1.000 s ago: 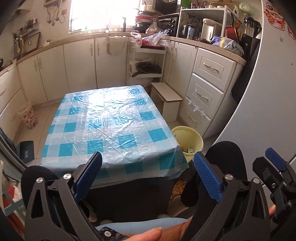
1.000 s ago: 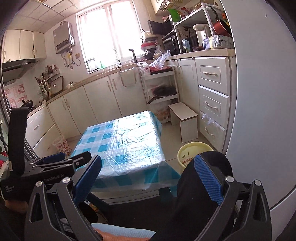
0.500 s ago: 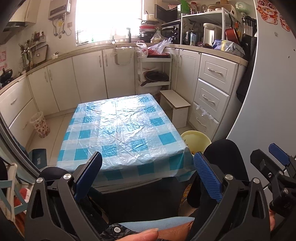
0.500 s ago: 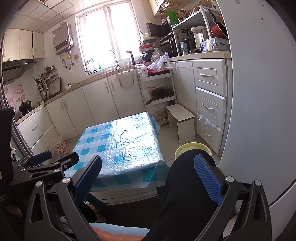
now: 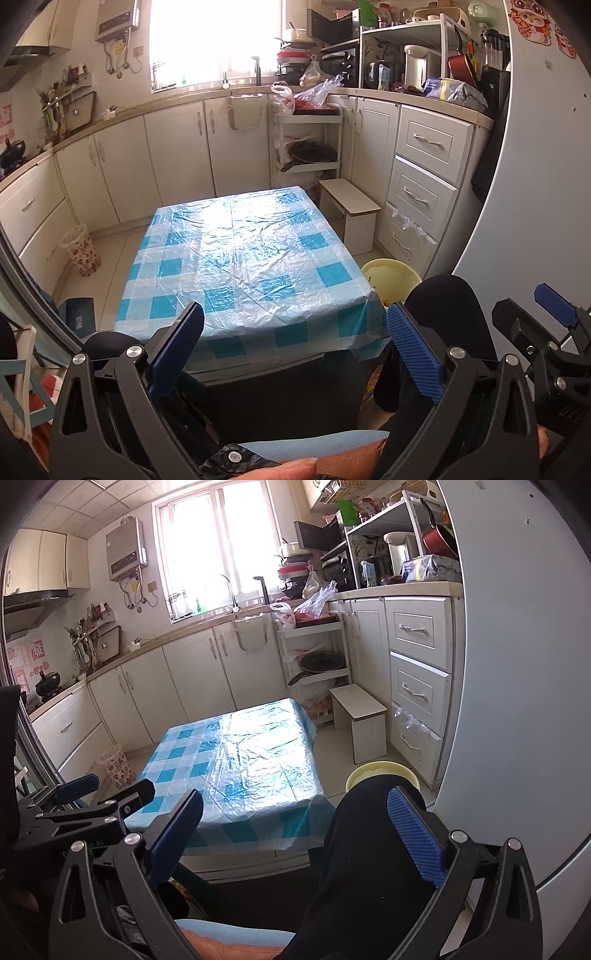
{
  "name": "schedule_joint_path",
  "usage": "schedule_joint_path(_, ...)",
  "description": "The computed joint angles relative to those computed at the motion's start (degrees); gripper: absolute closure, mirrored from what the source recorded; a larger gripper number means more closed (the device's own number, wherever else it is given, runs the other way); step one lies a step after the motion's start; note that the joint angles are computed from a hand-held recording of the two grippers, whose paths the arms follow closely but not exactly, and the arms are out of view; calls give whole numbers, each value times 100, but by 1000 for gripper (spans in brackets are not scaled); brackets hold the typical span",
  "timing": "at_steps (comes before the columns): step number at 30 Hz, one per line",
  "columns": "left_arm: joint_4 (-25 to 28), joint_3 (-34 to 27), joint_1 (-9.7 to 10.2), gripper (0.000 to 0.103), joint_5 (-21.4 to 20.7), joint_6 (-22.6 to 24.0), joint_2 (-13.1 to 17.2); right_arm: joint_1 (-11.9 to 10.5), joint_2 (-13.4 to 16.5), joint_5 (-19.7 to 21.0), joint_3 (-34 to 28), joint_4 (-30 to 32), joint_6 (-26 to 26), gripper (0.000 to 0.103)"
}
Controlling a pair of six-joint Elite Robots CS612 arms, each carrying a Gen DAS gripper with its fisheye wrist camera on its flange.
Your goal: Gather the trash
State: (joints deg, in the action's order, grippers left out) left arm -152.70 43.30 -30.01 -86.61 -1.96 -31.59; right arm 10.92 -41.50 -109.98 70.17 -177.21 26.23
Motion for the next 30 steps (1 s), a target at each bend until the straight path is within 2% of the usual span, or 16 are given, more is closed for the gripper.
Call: schedule_joint_path(30, -42, 48, 9, 8, 93, -64, -12, -25, -14, 112, -13, 115, -88, 7)
